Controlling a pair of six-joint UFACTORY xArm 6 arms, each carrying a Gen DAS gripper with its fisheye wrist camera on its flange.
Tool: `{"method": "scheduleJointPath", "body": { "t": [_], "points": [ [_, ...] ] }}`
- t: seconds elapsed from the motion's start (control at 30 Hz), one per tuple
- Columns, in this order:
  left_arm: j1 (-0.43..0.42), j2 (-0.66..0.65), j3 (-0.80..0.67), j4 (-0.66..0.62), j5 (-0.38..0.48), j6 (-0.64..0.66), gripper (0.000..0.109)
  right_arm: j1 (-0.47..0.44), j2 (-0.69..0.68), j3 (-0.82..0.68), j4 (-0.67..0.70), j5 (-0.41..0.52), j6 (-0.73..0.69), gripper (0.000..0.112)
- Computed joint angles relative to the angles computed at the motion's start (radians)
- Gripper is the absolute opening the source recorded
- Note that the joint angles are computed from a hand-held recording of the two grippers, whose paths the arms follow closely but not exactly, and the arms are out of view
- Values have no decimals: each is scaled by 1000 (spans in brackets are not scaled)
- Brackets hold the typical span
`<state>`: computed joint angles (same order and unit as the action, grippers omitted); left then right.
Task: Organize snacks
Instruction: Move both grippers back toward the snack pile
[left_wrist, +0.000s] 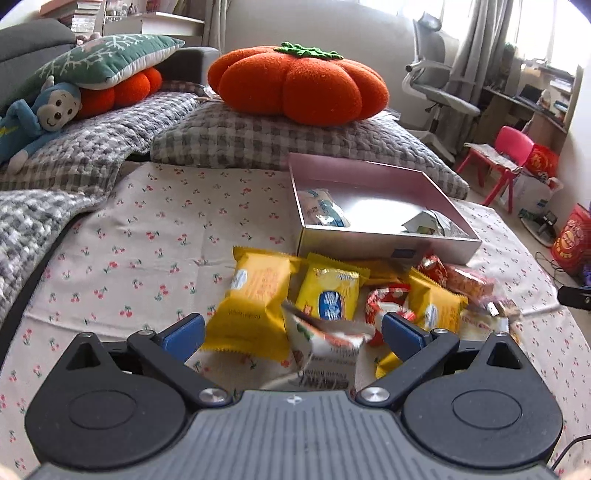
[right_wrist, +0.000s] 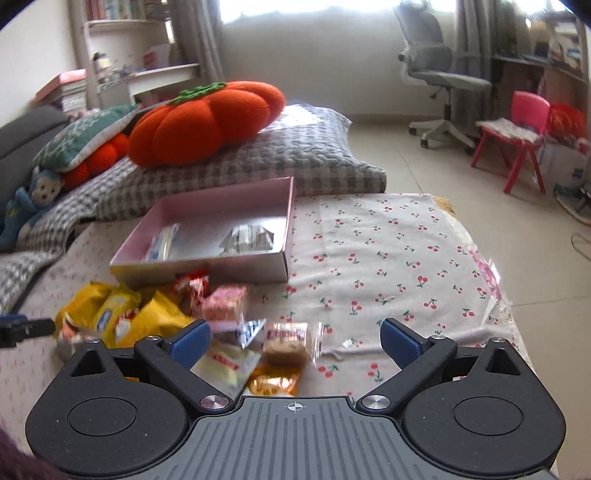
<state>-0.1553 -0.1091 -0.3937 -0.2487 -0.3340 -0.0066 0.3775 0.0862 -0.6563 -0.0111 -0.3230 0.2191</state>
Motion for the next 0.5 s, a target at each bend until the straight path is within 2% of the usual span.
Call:
{"method": "scheduleJointPath", "body": {
  "t": [0.13,0.27,0.37,0.5],
  "points": [
    [62,7,47,221,-45,-156,102,20,32,37,24,-66,-62,101],
    [105,39,75,358,-98,-244,101,56,71,56,94,-113,-191,101],
    [100,71,77,358,-129,-208,100,49,88,67,35,-131,-182,101],
    [98,100,69,366,-153,-198,99,46,106,61,-25,-99,-155,101]
  ]
}}
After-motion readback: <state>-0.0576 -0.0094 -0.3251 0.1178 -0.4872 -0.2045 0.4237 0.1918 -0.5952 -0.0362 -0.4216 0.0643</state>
